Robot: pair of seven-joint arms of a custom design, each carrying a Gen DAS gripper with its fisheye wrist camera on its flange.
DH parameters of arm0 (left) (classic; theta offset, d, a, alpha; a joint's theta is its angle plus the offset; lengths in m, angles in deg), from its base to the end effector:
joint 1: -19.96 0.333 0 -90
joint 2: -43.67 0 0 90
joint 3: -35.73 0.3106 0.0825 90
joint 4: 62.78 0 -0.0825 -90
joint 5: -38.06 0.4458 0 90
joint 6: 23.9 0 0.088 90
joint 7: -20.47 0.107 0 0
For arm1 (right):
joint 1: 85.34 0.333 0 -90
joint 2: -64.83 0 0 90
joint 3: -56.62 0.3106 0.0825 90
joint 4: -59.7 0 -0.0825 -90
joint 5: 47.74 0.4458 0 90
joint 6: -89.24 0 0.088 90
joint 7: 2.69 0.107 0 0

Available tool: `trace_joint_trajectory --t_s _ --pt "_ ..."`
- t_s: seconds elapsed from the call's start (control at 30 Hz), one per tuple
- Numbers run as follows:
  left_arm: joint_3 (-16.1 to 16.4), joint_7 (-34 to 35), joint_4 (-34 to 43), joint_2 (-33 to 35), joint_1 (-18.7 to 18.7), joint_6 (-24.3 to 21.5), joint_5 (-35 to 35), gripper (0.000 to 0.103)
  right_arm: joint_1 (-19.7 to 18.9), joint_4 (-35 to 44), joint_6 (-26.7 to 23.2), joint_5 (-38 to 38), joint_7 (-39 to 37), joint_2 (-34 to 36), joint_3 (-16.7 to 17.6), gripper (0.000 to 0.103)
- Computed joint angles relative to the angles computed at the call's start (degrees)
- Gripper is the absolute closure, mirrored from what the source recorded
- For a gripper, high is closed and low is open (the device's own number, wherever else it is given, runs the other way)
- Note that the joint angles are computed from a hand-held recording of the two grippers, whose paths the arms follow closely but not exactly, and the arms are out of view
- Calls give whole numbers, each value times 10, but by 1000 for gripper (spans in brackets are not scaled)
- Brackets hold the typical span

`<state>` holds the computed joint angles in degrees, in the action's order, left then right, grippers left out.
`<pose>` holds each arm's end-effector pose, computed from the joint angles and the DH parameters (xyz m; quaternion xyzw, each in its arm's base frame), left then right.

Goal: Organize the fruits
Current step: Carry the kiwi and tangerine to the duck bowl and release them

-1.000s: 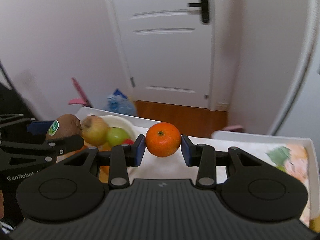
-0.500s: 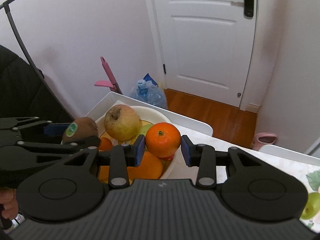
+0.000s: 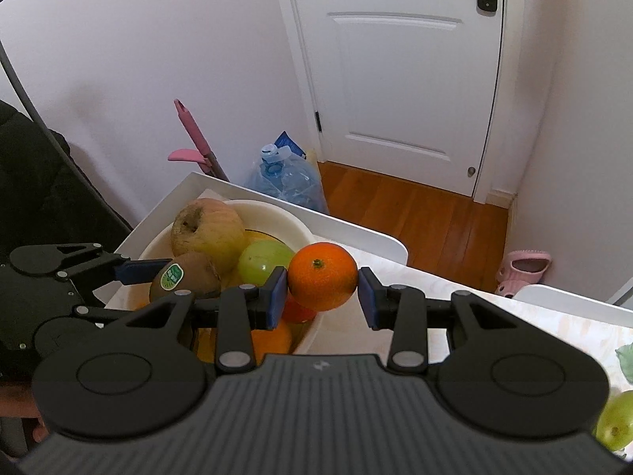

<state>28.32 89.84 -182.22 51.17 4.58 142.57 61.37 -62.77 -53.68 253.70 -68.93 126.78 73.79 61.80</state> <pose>0.6010 -0.2765 0.3988 -0.5207 0.7793 -0.2650 0.2267 0.5983 0.3352 0.4353 -0.6916 0.6208 -0.1714 0.3271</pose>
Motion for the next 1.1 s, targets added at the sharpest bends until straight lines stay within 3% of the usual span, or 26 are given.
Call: trace_joint_trajectory --t_s 0.07,0.1,0.27,0.5,0.73,1.0,1.1 --pt "13 -39 -10 -8 -9 20 48 21 0 1 1 1 1 1 0 49" --pt "17 -58 -15 -13 -11 30 68 20 1 3 1 -1 3 2 -1 49" --pt "10 -95 -39 -42 4 31 108 20 3 5 3 -10 8 1 -3 49" --pt "-19 -122 -73 -88 47 29 101 16 1 29 4 -6 -22 13 2 50" --pt "-45 -146 -94 -116 83 14 78 9 -10 88 -2 45 -121 58 21 50" --pt "-64 -199 -108 -132 110 -5 105 3 -31 157 9 127 -228 130 50 49" --pt "-72 -240 -112 -138 122 -8 147 3 -22 174 15 130 -240 151 43 49"
